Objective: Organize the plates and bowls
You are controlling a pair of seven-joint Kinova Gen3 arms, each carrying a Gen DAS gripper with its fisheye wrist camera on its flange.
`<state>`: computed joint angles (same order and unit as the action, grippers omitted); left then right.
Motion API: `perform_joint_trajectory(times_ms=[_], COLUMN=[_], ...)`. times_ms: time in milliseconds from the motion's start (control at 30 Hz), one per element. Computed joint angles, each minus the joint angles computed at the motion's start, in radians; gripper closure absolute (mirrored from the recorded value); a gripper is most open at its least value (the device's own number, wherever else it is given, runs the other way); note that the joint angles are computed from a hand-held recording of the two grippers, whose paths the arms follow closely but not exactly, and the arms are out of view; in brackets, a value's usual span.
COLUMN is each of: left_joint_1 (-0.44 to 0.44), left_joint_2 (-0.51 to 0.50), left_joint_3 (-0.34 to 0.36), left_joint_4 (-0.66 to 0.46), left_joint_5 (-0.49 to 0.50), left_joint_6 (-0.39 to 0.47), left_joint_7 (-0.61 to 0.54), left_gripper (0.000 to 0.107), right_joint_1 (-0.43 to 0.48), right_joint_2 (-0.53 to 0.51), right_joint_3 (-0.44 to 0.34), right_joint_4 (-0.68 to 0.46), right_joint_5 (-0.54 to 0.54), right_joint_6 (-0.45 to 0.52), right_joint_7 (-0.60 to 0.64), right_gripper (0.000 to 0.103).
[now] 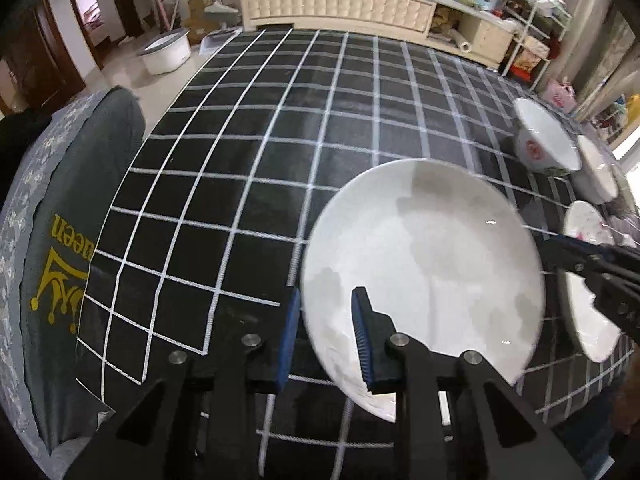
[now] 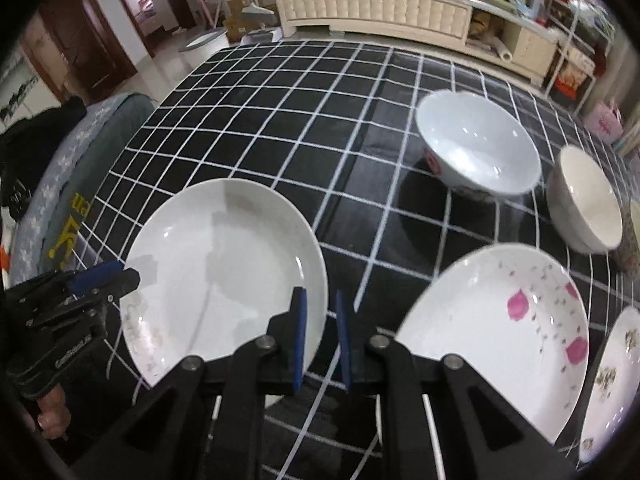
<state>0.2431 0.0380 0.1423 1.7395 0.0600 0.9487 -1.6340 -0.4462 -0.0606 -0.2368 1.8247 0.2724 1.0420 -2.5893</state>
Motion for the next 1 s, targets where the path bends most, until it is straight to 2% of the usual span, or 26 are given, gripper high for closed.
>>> perform_joint_trajectory(times_ms=[267, 333, 500, 633, 767, 900, 1000], left_joint_1=[0.056, 0.078, 0.14, 0.179, 0.232, 0.275, 0.312], left_joint_2=[-0.052, -0.066, -0.078, -0.062, -0.029, 0.02, 0.056], left_joint_3=[0.043, 0.06, 0.103, 0.118, 0.147, 0.152, 0.154], left_joint_4=[-0.031, -0.032, -0.047, -0.073, -0.097, -0.132, -0.152], left_joint_5=[-0.005, -0.012, -0.028, 0.006, -0.041, -0.05, -0.077], left_joint_6=[0.029, 0.033, 0.041, 0.048, 0.048, 0.069, 0.07], left_joint_7=[-0.004, 0.018, 0.063, 0.059, 0.112, 0.141, 0.156], left_gripper=[0.083, 0.077, 0.076, 0.069, 0.069, 0.068, 0.059], right_joint_1=[-0.003, 0.012, 0.069, 0.121, 0.176, 0.225, 0.259], right_joint_2=[-0.108, -0.147, -0.245, -0.307, -0.36, -0.392, -0.397], right_joint_3=[-0.056, -0.068, -0.08, -0.081, -0.064, -0.038, -0.021], right_joint_4=[0.023, 0.034, 0.079, 0.116, 0.156, 0.181, 0.198], right_joint_5=[0.055, 0.059, 0.031, -0.006, -0.041, -0.068, -0.079], right_joint_6=[0.117, 0.15, 0.196, 0.207, 0.206, 0.202, 0.194], right_joint_7=[-0.094, -0.106, -0.103, -0.076, -0.04, 0.013, 0.047], right_gripper=[0.085, 0.085, 0.085, 0.084, 0.067, 0.06, 0.051])
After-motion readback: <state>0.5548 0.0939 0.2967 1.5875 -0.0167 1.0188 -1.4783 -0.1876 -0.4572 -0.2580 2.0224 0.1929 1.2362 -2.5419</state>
